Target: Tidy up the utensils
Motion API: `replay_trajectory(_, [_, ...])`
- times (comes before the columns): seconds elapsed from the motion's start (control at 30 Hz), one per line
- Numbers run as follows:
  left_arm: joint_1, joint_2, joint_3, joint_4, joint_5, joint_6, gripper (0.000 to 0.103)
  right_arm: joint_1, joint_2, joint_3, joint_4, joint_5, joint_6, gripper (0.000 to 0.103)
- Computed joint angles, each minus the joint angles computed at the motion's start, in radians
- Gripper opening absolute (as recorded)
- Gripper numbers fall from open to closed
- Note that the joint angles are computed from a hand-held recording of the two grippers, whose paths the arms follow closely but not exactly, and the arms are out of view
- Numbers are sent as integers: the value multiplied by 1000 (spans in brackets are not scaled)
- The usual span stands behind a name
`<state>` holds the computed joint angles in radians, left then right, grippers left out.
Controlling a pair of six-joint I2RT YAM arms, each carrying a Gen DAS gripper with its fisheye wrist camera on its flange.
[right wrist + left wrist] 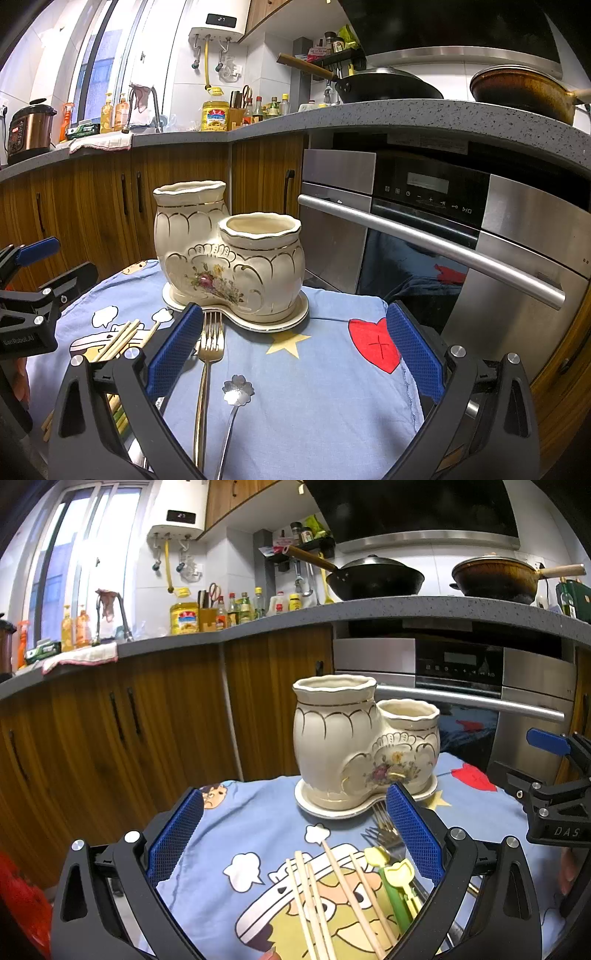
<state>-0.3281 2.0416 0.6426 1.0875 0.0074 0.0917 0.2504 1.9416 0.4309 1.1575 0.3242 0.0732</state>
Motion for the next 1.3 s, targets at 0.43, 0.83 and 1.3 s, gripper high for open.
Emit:
replay_trajectory(0.43, [0,2,1,1,0,-1,98,-1,-2,3,-7,-3,1,98])
replay_trajectory(0.83, [0,4,3,-2,-1,-1,98,-2,-4,4,-13,-4,1,98])
replay_trajectory(1.3, [0,3,3,-4,1,-3,98,-2,-4,5,-15,-4,1,98])
